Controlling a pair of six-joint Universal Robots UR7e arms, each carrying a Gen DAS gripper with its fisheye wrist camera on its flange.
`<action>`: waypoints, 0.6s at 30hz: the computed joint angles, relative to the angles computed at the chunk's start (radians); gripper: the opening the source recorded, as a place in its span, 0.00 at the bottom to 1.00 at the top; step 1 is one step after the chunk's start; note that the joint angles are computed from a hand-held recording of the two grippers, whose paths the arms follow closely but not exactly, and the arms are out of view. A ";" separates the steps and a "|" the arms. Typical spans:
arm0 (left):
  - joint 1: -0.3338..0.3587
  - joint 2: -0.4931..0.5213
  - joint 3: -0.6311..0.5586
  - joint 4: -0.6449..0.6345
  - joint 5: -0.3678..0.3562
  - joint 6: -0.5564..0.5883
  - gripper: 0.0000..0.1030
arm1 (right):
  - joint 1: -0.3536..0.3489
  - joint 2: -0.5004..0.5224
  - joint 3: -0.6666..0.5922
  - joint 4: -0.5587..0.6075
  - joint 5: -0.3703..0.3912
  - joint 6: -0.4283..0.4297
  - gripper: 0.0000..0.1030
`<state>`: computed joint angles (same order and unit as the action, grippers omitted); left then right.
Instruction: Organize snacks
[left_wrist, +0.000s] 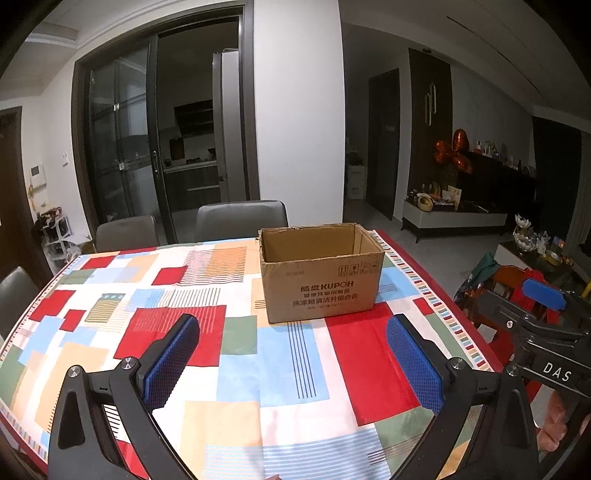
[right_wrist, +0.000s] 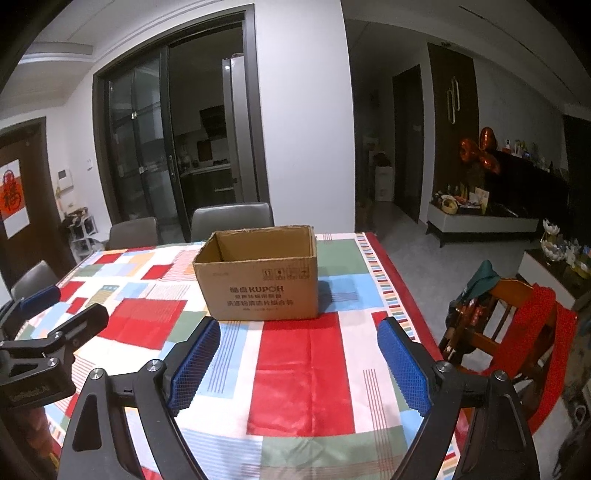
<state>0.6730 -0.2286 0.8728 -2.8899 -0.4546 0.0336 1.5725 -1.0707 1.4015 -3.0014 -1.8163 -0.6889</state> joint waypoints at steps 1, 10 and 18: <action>-0.002 -0.001 0.002 -0.002 0.001 0.000 1.00 | 0.002 -0.003 0.006 -0.006 -0.001 -0.001 0.85; -0.011 -0.006 0.020 -0.028 0.004 0.016 1.00 | -0.001 -0.016 0.025 -0.023 0.009 -0.004 0.85; -0.011 -0.005 0.022 -0.043 0.006 0.017 1.00 | -0.003 -0.023 0.031 -0.022 0.009 -0.003 0.85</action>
